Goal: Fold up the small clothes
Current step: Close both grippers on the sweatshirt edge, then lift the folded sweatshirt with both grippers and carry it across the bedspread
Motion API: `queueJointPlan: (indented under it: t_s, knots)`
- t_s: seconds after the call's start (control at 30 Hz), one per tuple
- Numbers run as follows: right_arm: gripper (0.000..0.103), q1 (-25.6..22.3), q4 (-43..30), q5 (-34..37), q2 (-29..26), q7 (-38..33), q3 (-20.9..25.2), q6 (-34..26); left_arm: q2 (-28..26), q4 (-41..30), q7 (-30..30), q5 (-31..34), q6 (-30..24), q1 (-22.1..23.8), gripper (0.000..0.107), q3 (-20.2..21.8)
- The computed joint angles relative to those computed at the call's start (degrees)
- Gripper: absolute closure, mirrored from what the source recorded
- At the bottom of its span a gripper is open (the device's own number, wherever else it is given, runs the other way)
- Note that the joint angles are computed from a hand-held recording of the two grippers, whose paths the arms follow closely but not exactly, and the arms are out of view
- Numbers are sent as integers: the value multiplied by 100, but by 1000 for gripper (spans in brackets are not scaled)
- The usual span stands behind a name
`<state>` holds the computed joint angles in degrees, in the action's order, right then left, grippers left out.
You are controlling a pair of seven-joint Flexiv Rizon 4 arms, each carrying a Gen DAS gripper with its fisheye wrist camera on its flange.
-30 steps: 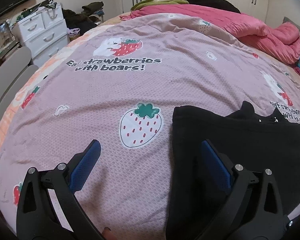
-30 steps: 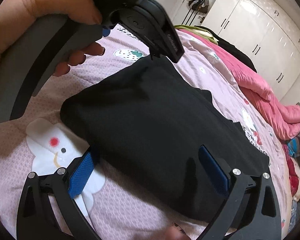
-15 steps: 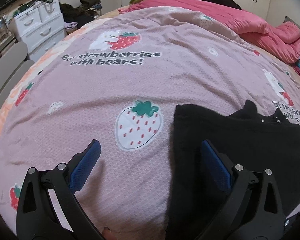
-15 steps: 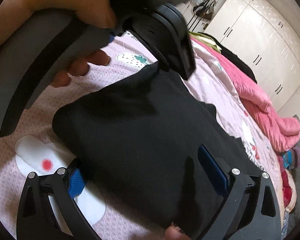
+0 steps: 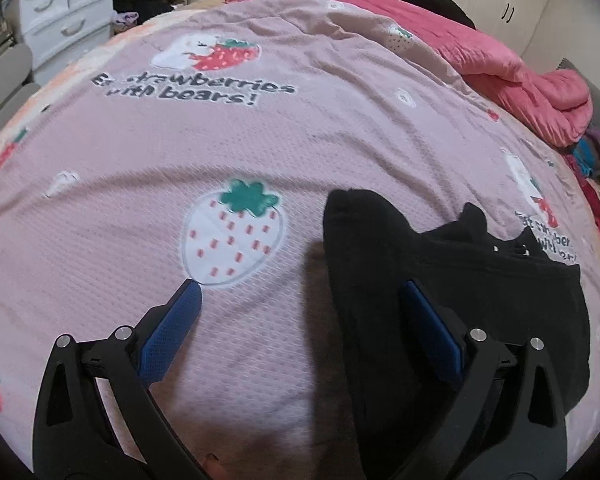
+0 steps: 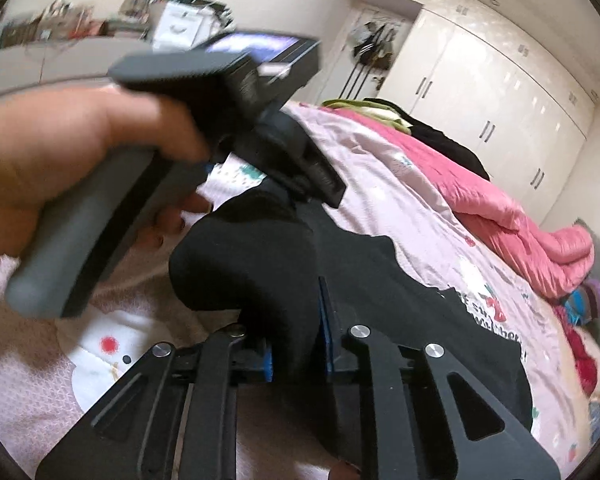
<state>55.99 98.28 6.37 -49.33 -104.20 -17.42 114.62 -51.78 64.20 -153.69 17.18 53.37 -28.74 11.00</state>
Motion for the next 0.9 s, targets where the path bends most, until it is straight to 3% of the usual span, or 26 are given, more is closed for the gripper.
queueJointPlan:
  t_s: [0.07,0.2,0.3,0.37,0.47,0.63,0.9]
  knots:
    - [89,-108,54,21,42,34,122,128,-53,-106,28,28,1,-29,13,-3]
    - [91,-197,179,271,117,30,231,425,-133,-72,98,-71,708,54,15,-174]
    - [92,-401,255,349,229,57,451,516,-243,-180,254,-210,1020,10,48,-202]
    - [93,-663,300,250,320,149,728,514,-319,-261,312,-299,1269,-39,76,-189]
    - [93,-645,353,373,355,166,713,597,-403,-421,328,-388,1337,-182,87,-11]
    - [94,-859,434,448,461,283,911,728,-450,-611,318,-394,1440,-353,91,175]
    - [95,-1239,651,654,633,594,1160,1007,-748,-1477,438,-227,1159,-581,91,325]
